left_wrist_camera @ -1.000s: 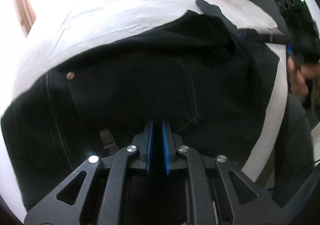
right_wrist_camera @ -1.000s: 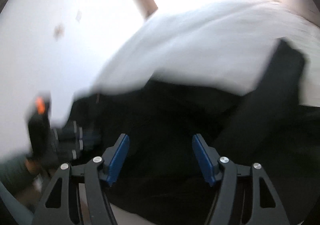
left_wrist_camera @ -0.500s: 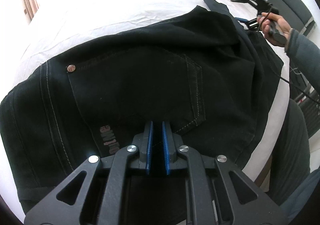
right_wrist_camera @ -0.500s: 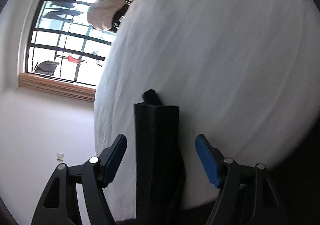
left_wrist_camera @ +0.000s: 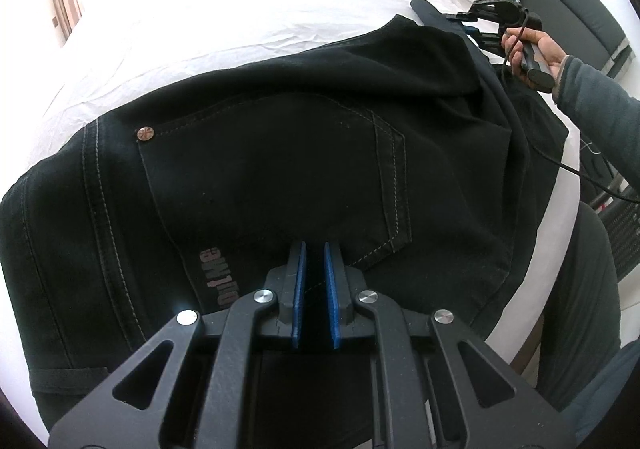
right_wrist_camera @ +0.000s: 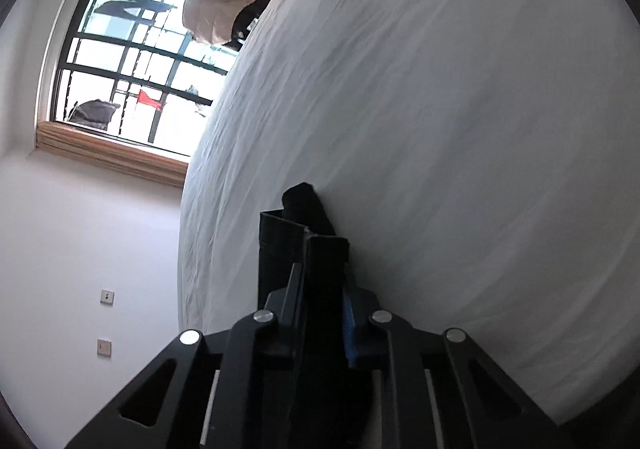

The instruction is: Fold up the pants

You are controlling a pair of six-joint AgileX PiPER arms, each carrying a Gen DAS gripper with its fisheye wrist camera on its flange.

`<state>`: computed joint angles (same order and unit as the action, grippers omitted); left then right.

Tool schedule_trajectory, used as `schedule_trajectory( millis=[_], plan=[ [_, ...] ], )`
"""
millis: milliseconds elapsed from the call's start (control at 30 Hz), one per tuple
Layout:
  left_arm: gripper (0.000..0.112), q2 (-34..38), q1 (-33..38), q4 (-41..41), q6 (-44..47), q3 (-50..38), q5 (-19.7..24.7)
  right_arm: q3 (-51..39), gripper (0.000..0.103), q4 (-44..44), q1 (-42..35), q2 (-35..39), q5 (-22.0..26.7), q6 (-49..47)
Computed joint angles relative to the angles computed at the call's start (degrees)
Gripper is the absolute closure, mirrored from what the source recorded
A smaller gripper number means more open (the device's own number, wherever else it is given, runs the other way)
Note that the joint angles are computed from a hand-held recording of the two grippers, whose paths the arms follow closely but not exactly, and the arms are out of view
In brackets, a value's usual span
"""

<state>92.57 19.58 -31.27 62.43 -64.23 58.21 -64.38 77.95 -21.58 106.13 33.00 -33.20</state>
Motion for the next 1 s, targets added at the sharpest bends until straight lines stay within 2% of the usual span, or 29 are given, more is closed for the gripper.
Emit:
schedule_trajectory(
  millis=[100, 167, 433, 600, 767, 833, 900, 1000],
  plan=[
    [0.102, 0.0, -0.1, 0.1, -0.2, -0.1, 0.0, 0.1, 0.094, -4.8, 1.5, -2.2, -3.6, 4.4],
    [0.102, -0.1, -0.2, 0.2, -0.3, -0.1, 0.0, -0.8, 0.095, -12.5, 3.1, -4.1, -7.1, 10.4],
    [0.102, -1.6, -0.9, 1.2, -1.3, 0.7, -0.7, 2.4, 0.095, -29.2, 4.9, -16.5, -12.2, 23.4],
    [0.102, -2.4, -1.8, 1.8, -2.0, 1.6, -1.9, 11.6, 0.096, -29.7, -0.5, -29.8, -11.7, 24.2],
    [0.102, -3.4, -2.6, 2.3, -3.0, 2.4, -2.7, 22.9, 0.096, -32.3, -9.4, -44.9, -6.8, 25.5],
    [0.102, -3.6, -2.9, 2.5, -3.5, 2.4, -2.8, 28.0, 0.096, -30.4, -14.5, -49.1, -4.4, 22.9],
    [0.102, -3.7, -2.7, 2.1, -4.0, 2.6, -2.7, 32.3, 0.096, -28.3, -18.9, -50.3, -2.8, 20.7],
    [0.102, -3.7, -2.4, 2.1, -5.0, 2.1, -1.9, 37.9, 0.096, -28.8, -20.4, -50.1, -5.5, 21.4]
  ],
)
